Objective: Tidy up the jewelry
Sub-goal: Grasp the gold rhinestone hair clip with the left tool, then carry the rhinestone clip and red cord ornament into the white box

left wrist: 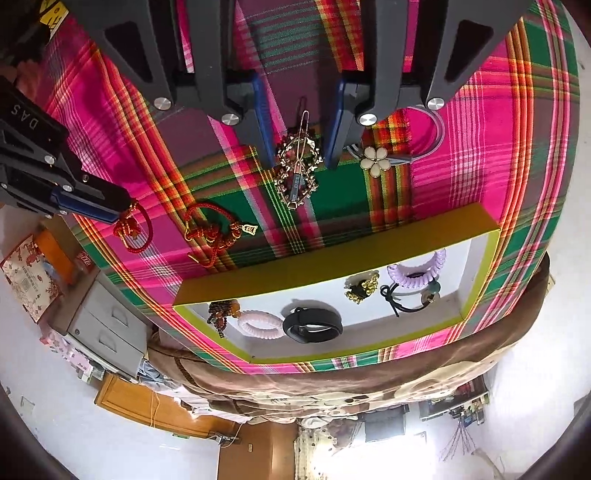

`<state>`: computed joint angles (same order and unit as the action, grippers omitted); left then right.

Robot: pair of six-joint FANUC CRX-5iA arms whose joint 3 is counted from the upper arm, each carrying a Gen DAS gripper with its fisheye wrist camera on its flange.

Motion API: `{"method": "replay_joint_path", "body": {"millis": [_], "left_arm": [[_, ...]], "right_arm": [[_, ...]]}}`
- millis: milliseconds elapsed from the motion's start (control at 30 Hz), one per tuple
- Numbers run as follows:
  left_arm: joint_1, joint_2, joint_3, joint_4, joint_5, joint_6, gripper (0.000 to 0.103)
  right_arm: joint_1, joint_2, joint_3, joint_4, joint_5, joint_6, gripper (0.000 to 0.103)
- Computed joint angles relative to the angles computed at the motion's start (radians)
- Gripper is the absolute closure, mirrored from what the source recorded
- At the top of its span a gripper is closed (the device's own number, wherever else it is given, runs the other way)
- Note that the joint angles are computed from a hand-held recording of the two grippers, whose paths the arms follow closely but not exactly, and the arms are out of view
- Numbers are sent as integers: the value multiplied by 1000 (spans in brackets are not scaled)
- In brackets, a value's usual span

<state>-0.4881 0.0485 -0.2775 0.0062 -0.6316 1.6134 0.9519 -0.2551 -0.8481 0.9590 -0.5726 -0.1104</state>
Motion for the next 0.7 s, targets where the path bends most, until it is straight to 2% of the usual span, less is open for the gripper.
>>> {"method": "replay_joint_path", "body": {"millis": [700], "left_arm": [[19, -53, -52, 54, 55, -22, 77]], "right_arm": [[20, -14, 6, 6, -30, -7, 85]]}}
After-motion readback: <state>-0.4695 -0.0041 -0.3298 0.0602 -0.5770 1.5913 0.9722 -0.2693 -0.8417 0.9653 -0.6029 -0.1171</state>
